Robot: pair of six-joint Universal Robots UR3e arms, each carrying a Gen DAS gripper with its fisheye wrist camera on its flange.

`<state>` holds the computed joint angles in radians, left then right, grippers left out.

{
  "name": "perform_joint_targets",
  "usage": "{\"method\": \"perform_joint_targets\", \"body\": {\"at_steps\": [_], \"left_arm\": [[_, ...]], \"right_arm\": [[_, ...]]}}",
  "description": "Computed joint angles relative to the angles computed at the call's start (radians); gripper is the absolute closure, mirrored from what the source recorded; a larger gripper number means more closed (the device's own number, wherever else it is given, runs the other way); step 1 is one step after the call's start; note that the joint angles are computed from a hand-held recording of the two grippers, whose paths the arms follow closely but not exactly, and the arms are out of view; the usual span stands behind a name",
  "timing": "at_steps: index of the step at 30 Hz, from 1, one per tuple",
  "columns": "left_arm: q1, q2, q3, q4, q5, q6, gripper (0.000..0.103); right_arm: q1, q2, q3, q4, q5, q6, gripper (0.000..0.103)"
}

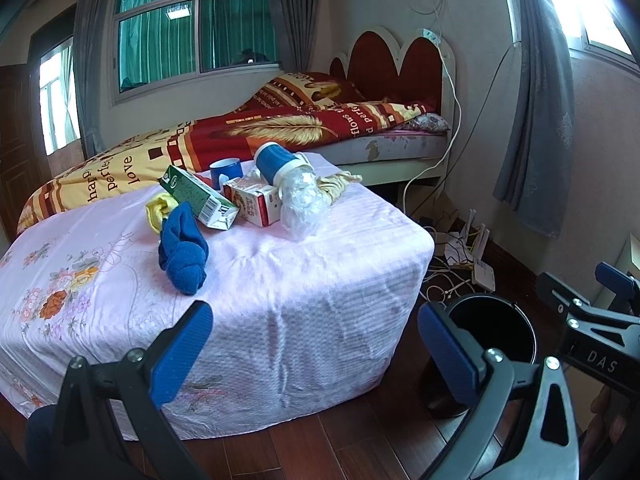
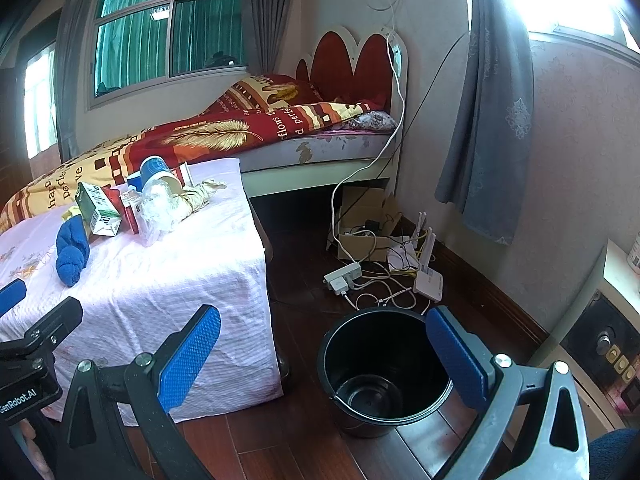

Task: Collect trash

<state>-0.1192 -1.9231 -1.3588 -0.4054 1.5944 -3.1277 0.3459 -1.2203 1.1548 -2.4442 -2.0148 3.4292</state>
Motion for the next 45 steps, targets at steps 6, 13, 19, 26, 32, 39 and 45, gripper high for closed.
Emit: {"method": "perform_joint_targets", "body": {"at_steps": [6,13,19,26,32,39,45], "left_arm": [[0.001,0.003,-0.004,0.003,-0.002,0.0,0.0],[0.001,0.002,-0.003,0.0,-0.002,0.0,0.0],[0.0,0.008,-0.015,0.01,0.002,0.001,0.0],[0.003,0.01,-0.014,0.003,-0.006,-0.002,0.0],[0.008,0.023,-0.026,0.004,0.004,-0.002,0.0],[0.073,0.003,0.021,-0.027,0.014,-0.019,0.0],[0.159,-0.031,0.072,-0.063,0.008,-0.023,0.0]], "right_arm": [[0.0,-0.001,0.0,0.001,0.001,-0.001,0.0],[0.0,-0.001,0.001,-0.001,0.003,0.0,0.0],[0.0,0.002,-0.004,0.0,0.002,-0.002,0.0],[0.002,0.004,-0.006,0.001,0.0,-0.002,0.0],[0.009,0.026,-0.029,-0.002,0.003,-0.011,0.0],[-0.003,0.071,-0.107,-0.012,0.086,-0.061,0.0],[0.011,0.259,-0.394,0.043,0.131,-0.153,0.0]]}}
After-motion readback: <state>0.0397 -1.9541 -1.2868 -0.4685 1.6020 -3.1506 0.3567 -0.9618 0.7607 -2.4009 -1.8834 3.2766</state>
